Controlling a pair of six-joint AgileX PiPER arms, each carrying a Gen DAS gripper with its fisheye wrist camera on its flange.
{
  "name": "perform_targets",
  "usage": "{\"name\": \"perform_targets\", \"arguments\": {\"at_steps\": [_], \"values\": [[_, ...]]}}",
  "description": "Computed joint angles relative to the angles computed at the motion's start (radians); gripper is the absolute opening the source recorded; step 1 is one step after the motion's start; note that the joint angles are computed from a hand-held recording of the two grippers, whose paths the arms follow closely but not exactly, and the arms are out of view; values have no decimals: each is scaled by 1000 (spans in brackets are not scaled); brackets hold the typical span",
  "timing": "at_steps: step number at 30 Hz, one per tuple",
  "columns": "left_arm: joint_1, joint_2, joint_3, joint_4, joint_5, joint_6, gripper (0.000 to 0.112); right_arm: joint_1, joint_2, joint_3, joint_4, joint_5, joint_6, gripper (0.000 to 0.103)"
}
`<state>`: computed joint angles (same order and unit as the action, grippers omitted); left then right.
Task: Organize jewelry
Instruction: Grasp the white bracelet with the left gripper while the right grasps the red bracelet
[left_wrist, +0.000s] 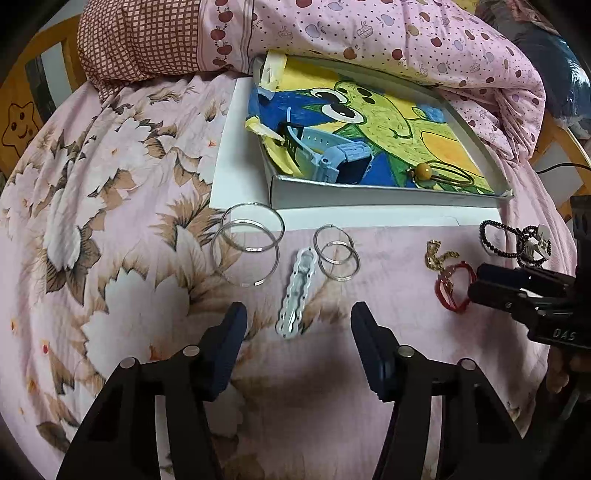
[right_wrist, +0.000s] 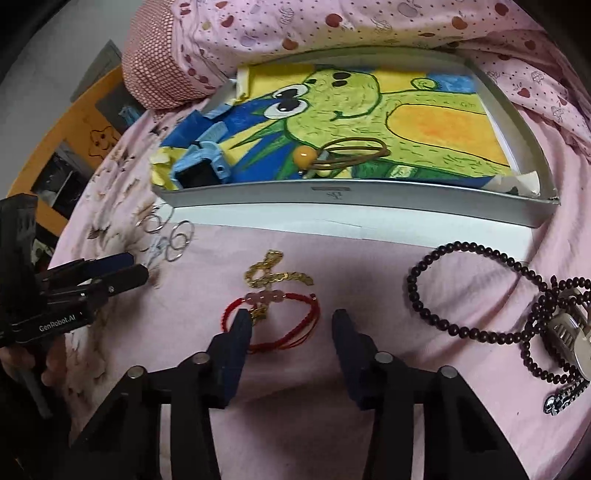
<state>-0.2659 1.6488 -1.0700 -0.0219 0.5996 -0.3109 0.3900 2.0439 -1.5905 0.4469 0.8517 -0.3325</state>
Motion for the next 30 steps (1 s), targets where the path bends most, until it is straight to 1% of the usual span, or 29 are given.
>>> {"name": "perform_targets", "arguments": {"at_steps": [2, 5, 8, 9, 10, 12, 13, 14, 16, 19, 25, 30], "values": [[6, 13, -9, -15, -4, 17, 42, 5, 3, 0, -11, -10, 9, 36], [15, 40, -25, -49, -3, 48, 35, 17, 4, 2, -21, -23, 13, 36], [10, 54, -33, -32, 1, 29, 31, 29, 1, 10, -18, -29, 4, 36], [7, 55, -35, -14, 4, 15, 30, 34, 2, 10, -21, -32, 1, 34], [3, 56, -35, 1, 4, 0, 26, 38, 1, 12, -23, -32, -1, 30], [6, 53, -30, 11, 1, -15, 20, 44, -1, 15, -26, -32, -5, 25], [7, 54, -31, 10, 2, -18, 16, 43, -1, 15, -23, -29, -6, 20], [8, 52, -29, 12, 2, -23, 13, 39, 2, 11, -12, -21, -9, 18], [3, 48, -25, 21, 0, -36, 12, 33, 9, 4, 7, -6, -15, 11], [-27, 51, -27, 85, 0, -89, 10, 41, 5, 8, -2, -9, -15, 6], [-64, 38, -15, 93, -16, -109, 10, 52, -24, 40, 17, -43, -44, 4], [-82, -2, 13, 98, -73, -129, 10, 56, -69, 78, 70, -104, -111, 4]]}}
